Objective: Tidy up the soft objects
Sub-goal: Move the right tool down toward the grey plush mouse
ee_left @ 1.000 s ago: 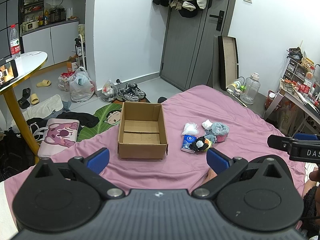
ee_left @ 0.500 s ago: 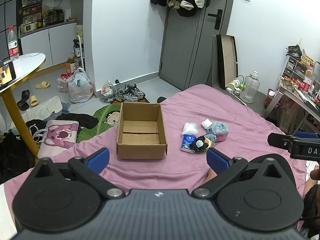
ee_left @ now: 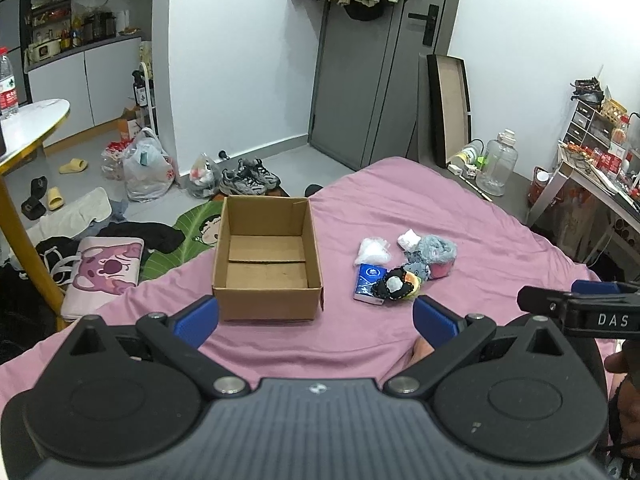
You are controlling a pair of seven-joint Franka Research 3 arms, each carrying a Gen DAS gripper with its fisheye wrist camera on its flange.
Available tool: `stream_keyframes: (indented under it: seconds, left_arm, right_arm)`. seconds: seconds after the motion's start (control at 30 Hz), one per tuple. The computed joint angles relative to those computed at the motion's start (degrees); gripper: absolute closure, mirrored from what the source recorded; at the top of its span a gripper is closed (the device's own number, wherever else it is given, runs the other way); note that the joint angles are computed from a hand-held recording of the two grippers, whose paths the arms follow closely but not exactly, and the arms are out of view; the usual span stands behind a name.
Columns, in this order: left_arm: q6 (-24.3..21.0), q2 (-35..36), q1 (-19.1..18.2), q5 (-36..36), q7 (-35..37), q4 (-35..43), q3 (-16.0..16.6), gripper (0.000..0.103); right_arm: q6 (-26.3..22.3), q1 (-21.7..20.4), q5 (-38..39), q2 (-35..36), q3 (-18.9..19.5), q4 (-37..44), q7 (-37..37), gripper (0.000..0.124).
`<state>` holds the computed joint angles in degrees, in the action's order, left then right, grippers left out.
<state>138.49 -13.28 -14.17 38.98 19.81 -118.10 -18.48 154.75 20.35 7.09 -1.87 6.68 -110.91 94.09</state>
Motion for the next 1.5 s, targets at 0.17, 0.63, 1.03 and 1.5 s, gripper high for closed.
stream_keyframes:
  seconds: [0.17, 0.63, 1.03, 1.5]
  left_arm:
    - [1.1, 3.0, 0.4, 1.1, -0.8, 1.7, 0.4, 0.001]
    - [3.7, 13.6, -1.1, 0.6, 0.7, 9.4, 3.5, 0.003]
    - [3.9, 23.1, -3.3, -0.1, 4.4, 19.6, 6.4, 0.006]
    - [2.9, 35.0, -5.7, -5.8, 12.4, 33.4, 9.0, 0.019]
  right_arm:
    - [-1.3, -0.2, 3.4, 2.4, -0.5, 2.1, -3.4, 0.021]
    - [-3.6, -1.4, 6.1, 10.8, -2.1, 11.0, -3.3, 0.021]
    - [-4.6, -2.3, 6.9, 17.8, -3.2, 18.8, 0.3, 0.021]
    - [-6.4, -1.8, 5.0, 27.1, -5.3, 28.6, 10.1, 0.022]
